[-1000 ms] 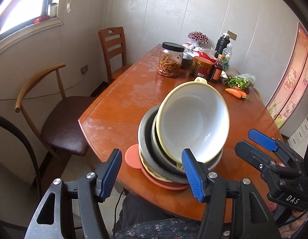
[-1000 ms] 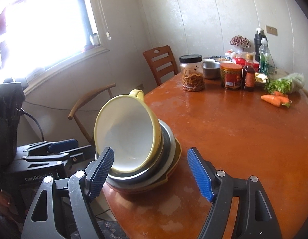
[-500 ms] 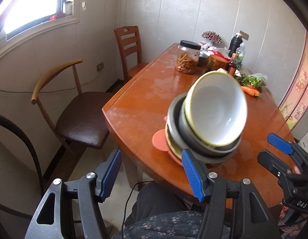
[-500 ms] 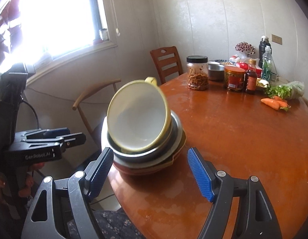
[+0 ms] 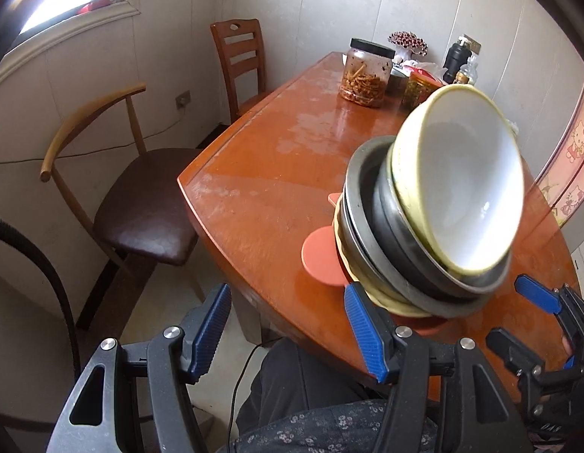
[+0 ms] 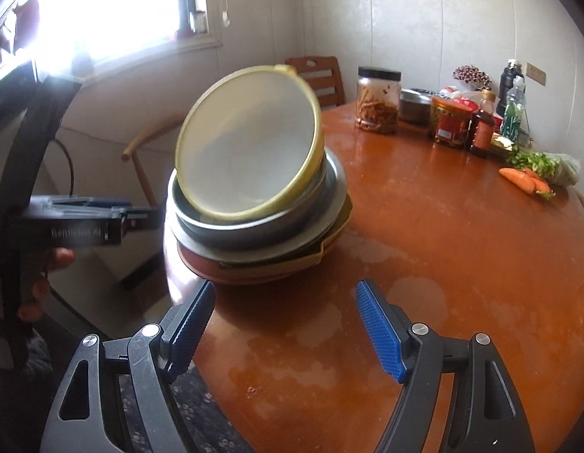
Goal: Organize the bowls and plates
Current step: 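Grip the combined stack with both tools and lift it off the table edge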
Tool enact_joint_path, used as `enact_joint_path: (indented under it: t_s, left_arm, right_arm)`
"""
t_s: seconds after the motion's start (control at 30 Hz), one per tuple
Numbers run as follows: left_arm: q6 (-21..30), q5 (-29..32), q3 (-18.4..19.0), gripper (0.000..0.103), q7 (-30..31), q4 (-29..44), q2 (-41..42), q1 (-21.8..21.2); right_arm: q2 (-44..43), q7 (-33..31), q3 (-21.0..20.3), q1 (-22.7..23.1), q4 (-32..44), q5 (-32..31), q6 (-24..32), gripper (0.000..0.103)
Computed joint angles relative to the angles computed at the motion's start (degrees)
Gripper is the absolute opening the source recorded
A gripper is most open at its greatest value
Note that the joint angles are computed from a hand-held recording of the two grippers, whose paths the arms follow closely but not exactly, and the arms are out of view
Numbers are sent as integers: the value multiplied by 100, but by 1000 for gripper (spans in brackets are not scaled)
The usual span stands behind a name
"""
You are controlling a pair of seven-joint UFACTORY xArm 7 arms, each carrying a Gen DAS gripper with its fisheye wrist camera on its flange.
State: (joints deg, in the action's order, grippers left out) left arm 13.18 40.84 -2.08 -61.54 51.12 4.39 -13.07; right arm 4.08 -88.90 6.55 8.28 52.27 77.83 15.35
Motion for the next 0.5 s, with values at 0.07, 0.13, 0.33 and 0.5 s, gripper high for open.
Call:
enact_joint_path:
  t_s: [0.07, 0.13, 0.33, 0.5]
  left_arm:
    - [-27, -263, -13, 62, 336, 118, 153, 48]
    - [-102, -564, -16, 62, 722, 244, 314, 86]
    - [-530, -1024, 143, 62, 1554, 368, 570, 11]
    - [-567, -1540, 172, 62, 2289, 567, 803, -36]
  right_arm:
    - [119, -168, 43, 29, 78, 95, -112, 78]
    - [218, -360, 102, 54, 142, 193, -209, 78]
    - [536, -436, 210, 31, 421, 103, -219, 78]
    - [802, -292, 299, -62, 697, -124, -128, 79]
